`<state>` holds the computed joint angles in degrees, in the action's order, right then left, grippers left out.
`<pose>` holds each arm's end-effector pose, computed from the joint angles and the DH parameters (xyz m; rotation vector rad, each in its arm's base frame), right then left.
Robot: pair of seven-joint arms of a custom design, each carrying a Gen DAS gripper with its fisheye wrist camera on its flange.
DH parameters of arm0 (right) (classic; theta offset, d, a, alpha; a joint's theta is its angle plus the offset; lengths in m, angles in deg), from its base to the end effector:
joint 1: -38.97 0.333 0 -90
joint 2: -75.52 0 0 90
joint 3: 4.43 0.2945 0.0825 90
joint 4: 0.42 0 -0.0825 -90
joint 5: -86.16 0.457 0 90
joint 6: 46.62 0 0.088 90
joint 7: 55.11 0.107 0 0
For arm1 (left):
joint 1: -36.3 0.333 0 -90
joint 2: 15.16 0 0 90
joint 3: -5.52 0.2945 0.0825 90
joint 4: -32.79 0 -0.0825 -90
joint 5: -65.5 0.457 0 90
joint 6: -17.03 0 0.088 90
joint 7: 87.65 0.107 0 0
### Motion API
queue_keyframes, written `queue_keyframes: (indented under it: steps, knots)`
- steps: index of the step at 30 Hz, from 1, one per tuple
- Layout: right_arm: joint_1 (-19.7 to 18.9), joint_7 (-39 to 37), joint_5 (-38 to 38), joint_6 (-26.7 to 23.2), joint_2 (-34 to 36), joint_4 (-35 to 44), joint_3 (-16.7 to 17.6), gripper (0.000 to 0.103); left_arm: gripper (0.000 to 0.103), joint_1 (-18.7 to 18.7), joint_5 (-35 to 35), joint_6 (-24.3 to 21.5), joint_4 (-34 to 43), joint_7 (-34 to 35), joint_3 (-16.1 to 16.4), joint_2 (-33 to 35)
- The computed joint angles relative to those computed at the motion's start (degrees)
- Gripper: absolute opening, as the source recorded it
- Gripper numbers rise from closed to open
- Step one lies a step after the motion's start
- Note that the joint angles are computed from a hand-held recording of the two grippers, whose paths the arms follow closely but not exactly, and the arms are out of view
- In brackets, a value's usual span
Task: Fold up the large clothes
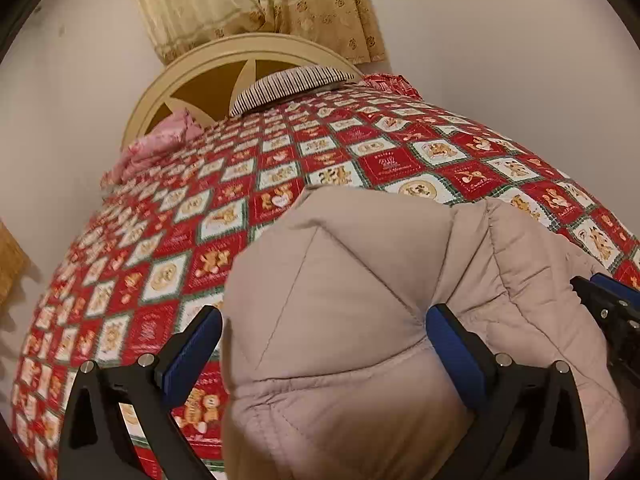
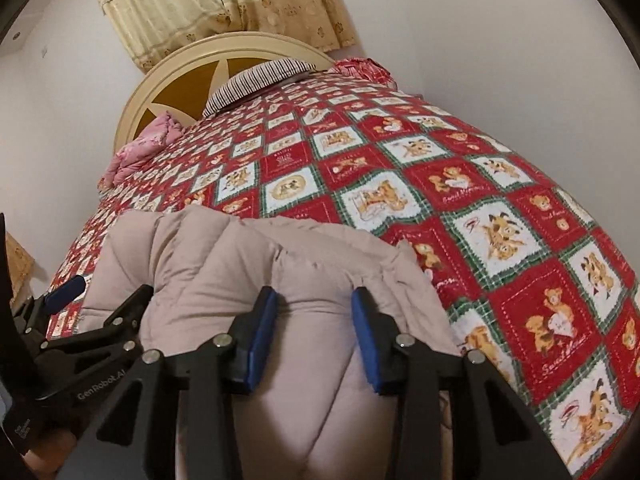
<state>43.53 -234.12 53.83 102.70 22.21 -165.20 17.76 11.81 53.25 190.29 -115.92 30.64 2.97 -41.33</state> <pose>0.3731 0.1672 0.4278 -0.9358 2.1780 -0.7830 0.4627 -0.2184 0.4565 -0.9478 2.2390 -0.8934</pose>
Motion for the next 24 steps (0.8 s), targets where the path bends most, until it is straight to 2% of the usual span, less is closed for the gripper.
queue_keyframes:
  steps: [9, 15, 18, 21, 24]
  knots:
    - [-0.5, -0.3, -0.6, 0.1, 3.5, 1.3, -0.3, 0.042, 0.102, -3.0, -4.1, 0.7, 0.5, 3.0, 3.3, 2.1]
    - [-0.5, -0.5, -0.4, 1.4, 4.2, 1.0, -1.2, 0.043, 0.102, -2.2, -4.9, 0.7, 0.9, 3.4, 2.4, 3.1]
    - [-0.6, -0.7, -0.3, 0.8, 5.0, 1.5, -1.0, 0.043, 0.102, 0.0, -3.4, 0.9, 1.0, 1.8, 0.1, 3.6]
    - [-0.6, -0.9, -0.4, 0.5, 5.7, 1.9, -1.2, 0.043, 0.102, -1.1, -4.2, 0.5, 1.4, 2.5, 1.4, 3.9]
    - [-0.5, -1.2, -0.4, -0.2, 6.3, 2.3, -1.3, 0.043, 0.102, -1.0, -4.5, 0.6, 1.4, 2.7, 1.2, 4.1]
